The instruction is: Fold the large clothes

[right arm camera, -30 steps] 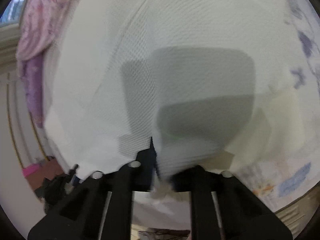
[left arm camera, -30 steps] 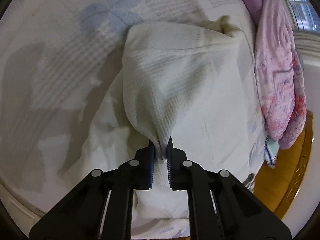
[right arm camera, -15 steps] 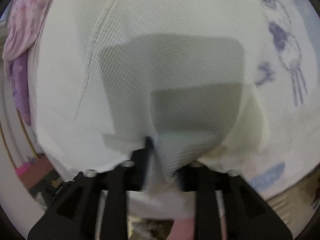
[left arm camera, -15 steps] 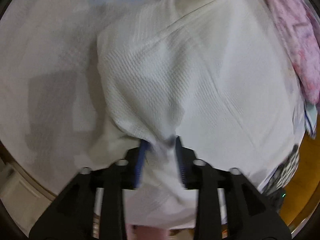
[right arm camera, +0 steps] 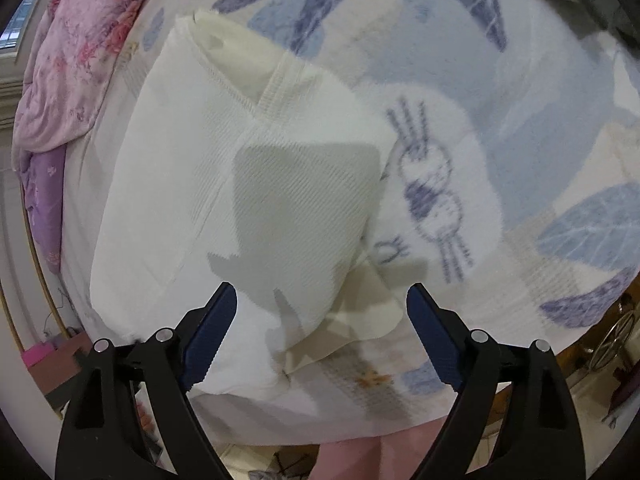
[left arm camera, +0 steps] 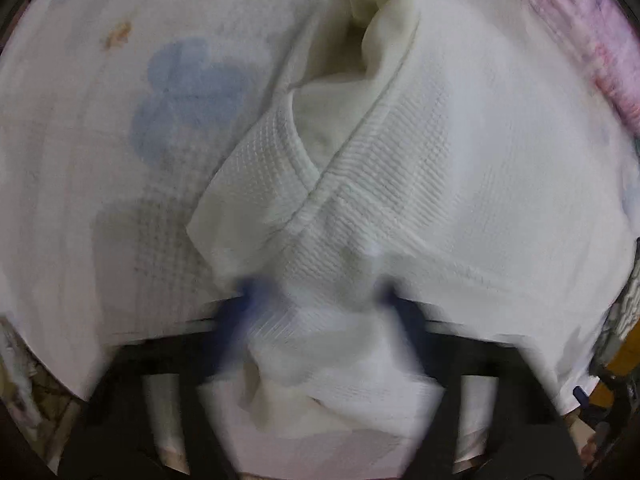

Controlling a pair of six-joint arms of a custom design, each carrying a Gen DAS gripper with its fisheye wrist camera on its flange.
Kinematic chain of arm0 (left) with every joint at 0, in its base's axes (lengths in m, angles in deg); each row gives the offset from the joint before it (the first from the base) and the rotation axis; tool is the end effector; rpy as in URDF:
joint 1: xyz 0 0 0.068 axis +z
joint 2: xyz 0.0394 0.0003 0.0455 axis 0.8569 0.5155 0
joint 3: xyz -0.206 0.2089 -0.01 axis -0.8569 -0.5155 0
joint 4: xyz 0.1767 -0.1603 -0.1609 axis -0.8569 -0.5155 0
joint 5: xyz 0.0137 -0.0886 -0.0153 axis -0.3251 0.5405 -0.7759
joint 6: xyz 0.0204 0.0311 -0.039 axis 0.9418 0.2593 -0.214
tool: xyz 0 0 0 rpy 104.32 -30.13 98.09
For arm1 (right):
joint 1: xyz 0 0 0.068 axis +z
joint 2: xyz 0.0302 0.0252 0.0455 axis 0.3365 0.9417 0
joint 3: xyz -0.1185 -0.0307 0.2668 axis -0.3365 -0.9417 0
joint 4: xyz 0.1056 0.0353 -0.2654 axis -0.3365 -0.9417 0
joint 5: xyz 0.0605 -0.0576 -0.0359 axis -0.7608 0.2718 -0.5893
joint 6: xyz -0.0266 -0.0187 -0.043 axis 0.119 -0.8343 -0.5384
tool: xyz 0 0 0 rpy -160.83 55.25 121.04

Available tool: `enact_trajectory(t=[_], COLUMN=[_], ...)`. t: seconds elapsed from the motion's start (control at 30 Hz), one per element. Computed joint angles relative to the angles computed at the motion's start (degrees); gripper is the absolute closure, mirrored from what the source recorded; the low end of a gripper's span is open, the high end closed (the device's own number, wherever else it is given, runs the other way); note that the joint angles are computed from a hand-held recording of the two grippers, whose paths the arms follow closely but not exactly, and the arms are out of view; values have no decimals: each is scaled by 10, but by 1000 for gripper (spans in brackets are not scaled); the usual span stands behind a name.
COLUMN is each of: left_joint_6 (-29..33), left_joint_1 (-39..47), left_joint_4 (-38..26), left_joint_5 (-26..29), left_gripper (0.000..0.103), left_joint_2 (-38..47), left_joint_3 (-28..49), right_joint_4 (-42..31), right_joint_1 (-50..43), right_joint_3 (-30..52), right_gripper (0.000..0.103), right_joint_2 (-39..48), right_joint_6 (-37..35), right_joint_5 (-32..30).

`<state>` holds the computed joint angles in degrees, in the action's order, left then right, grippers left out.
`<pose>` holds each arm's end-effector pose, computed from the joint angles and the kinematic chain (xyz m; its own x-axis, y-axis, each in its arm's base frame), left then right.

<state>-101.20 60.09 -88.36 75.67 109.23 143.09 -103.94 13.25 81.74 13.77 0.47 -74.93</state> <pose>0.3770 0.0039 0.2705 -0.9429 -0.3208 0.0891 -0.3273 0.9422 -0.0720 0.2644 -0.0137 0.2726 -0.7767 0.5803 0.2447 0.6277 0.6810 0.3771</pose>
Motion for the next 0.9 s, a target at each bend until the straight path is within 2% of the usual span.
enact_trajectory(t=[0.03,0.07,0.2,0.27,0.3,0.37,0.4,0.43,0.47,0.53,0.57,0.6,0.67,0.7,0.77,0.87,0.9], left_joint_6=[-3,-9,-21,-50,-78,-86,-77,-74,-71,-105,-103,-84,-42,-15,9,16,16], left_joint_1=[1,5,43,71,100,146,164,188,215,240,243,221,163,130,79,32,22], left_joint_4=[-2,-12,-39,-39,-19,11,13,16,26,68,67,61,40,23,8,18,18], left_joint_5=[13,35,176,271,332,360,345,302,291,330,327,293,203,146,68,-21,-35], left_gripper=[94,98,99,99,99,99,98,98,98,98,98,98,88,87,86,84,84], left_joint_2=[-8,-17,-44,-55,-67,-68,-64,-53,-42,-44,-52,-58,-59,-65,-72,-81,-81], left_joint_3=[6,17,41,33,5,-41,-61,-87,-118,-165,-170,-153,-110,-93,-73,-69,-70], right_joint_4=[6,10,28,41,47,51,52,53,49,43,45,43,52,60,80,139,155], right_joint_1=[7,8,60,69,72,74,74,71,66,42,32,14,-12,-20,-29,-13,4], right_joint_3=[-1,-3,1,-1,-3,1,0,0,3,16,25,31,46,52,78,92,97], right_gripper=[20,20,20,20,20,20,20,20,20,20,20,19,15,13,11,11,11], right_joint_2=[4,5,22,24,23,32,32,35,38,40,40,34,38,45,82,132,150], right_joint_6=[-5,-14,6,21,26,26,26,23,20,0,-9,-27,-48,-58,-89,-150,-173], right_joint_5=[-6,-12,-34,-50,-53,-51,-50,-46,-39,-24,-8,13,59,79,122,114,127])
